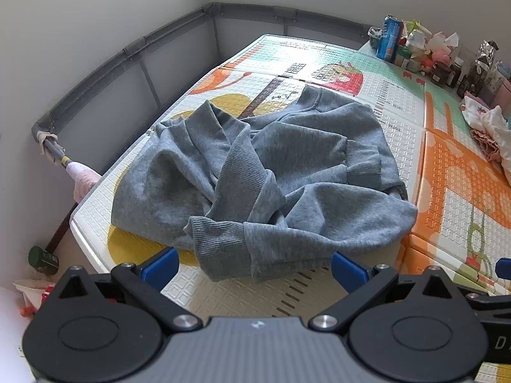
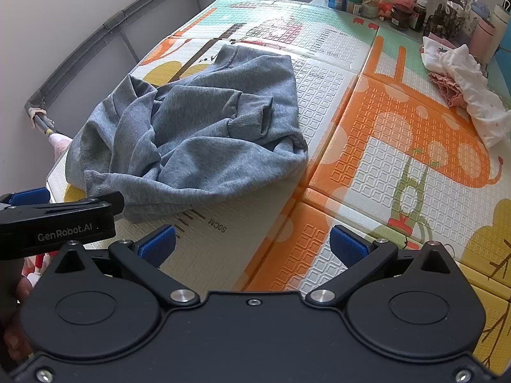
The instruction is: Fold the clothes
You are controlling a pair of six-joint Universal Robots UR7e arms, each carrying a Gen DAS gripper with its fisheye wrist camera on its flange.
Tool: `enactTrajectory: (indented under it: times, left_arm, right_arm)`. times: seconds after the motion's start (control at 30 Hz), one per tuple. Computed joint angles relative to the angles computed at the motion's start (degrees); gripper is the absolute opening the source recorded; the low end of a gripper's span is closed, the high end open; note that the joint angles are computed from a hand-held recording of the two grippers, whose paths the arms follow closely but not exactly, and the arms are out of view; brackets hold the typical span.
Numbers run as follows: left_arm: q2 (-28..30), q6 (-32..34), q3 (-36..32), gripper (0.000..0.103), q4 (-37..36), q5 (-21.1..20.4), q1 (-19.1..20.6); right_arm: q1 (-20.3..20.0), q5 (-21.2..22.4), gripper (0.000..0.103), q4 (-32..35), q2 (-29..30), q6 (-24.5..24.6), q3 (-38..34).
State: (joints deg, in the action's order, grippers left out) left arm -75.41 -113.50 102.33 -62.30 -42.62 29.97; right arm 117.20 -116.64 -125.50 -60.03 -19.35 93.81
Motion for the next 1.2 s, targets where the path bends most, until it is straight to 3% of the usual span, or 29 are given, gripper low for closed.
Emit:
enactTrajectory:
  times: [0.7,1.2]
  left_arm:
    - [1.28,-1.17,-1.71,0.103,3.49,-0.93,-0.2]
    - [0.97,-1.68,-1.43,0.103,3.97,-1.03,-0.03]
  right_arm:
    - [0.54,0.27,0.103,-3.05,-1.02,-2.97,1.75]
    - [0.23,0.52,0.103,-1.94,-0.49,-1.81,1.09]
